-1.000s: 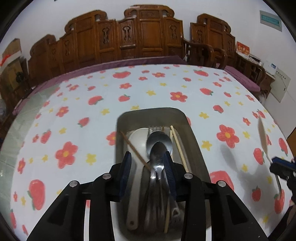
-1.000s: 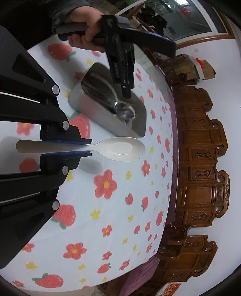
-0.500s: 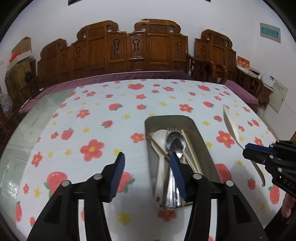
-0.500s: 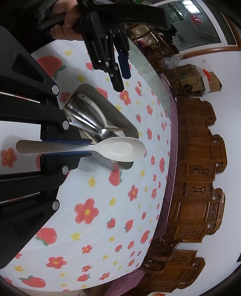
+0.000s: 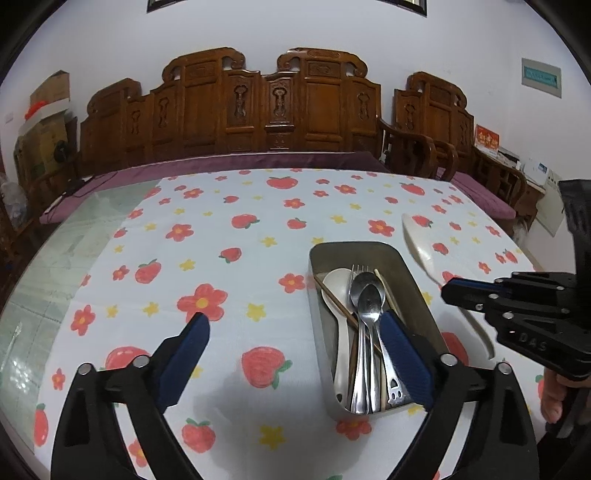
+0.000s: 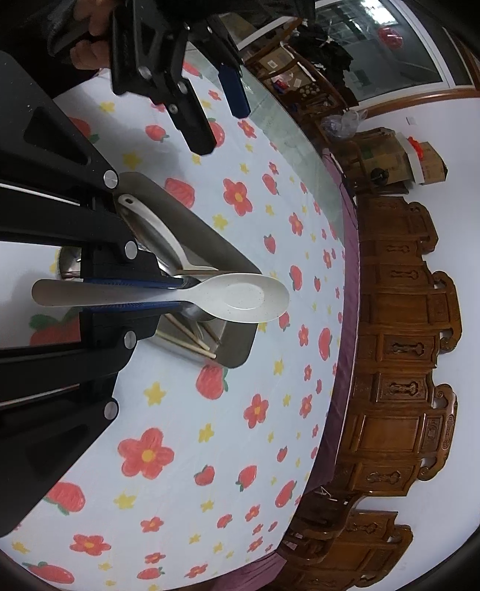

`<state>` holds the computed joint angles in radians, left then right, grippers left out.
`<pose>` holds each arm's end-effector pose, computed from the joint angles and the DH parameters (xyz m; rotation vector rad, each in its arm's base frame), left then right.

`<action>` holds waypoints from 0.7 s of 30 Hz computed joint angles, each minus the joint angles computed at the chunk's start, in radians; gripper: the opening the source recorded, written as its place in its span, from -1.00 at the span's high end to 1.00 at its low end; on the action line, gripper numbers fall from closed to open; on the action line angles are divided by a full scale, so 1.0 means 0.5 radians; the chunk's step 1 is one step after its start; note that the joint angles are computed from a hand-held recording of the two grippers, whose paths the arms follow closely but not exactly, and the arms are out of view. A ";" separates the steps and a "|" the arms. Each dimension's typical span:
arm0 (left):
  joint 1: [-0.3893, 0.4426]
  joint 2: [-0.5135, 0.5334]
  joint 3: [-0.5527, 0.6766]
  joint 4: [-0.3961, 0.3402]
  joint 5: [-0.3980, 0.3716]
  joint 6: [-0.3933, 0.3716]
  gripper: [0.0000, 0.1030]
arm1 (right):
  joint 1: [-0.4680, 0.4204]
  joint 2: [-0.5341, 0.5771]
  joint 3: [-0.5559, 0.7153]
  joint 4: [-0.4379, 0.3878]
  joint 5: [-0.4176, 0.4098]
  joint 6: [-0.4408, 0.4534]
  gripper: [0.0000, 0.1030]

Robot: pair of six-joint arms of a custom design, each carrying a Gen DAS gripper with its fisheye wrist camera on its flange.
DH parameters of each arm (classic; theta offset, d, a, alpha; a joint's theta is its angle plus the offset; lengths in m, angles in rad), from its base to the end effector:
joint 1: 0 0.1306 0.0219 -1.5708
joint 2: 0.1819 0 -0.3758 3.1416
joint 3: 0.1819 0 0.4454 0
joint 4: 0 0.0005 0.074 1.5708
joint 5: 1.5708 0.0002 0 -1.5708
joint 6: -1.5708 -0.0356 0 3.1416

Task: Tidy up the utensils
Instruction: 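Lower the white plastic spoon into the tray and open the right tool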

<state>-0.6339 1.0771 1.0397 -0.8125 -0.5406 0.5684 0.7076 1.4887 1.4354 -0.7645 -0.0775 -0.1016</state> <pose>0.3494 -0.2347 0.3930 -0.1618 2.2651 0.0346 0.4384 0.3780 0.4008 -0.7632 2.3160 0.4663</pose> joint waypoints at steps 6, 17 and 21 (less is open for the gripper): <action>0.029 -0.018 -0.013 -0.023 -0.020 0.003 -0.85 | 0.012 0.098 0.083 -0.005 -0.041 -0.061 0.83; 0.067 -0.037 -0.030 -0.042 -0.001 0.019 -0.85 | 0.054 0.305 0.223 -0.046 -0.093 -0.210 0.83; 0.066 -0.041 -0.032 -0.038 -0.004 0.020 -0.85 | 0.073 0.338 0.221 -0.072 -0.072 -0.203 0.82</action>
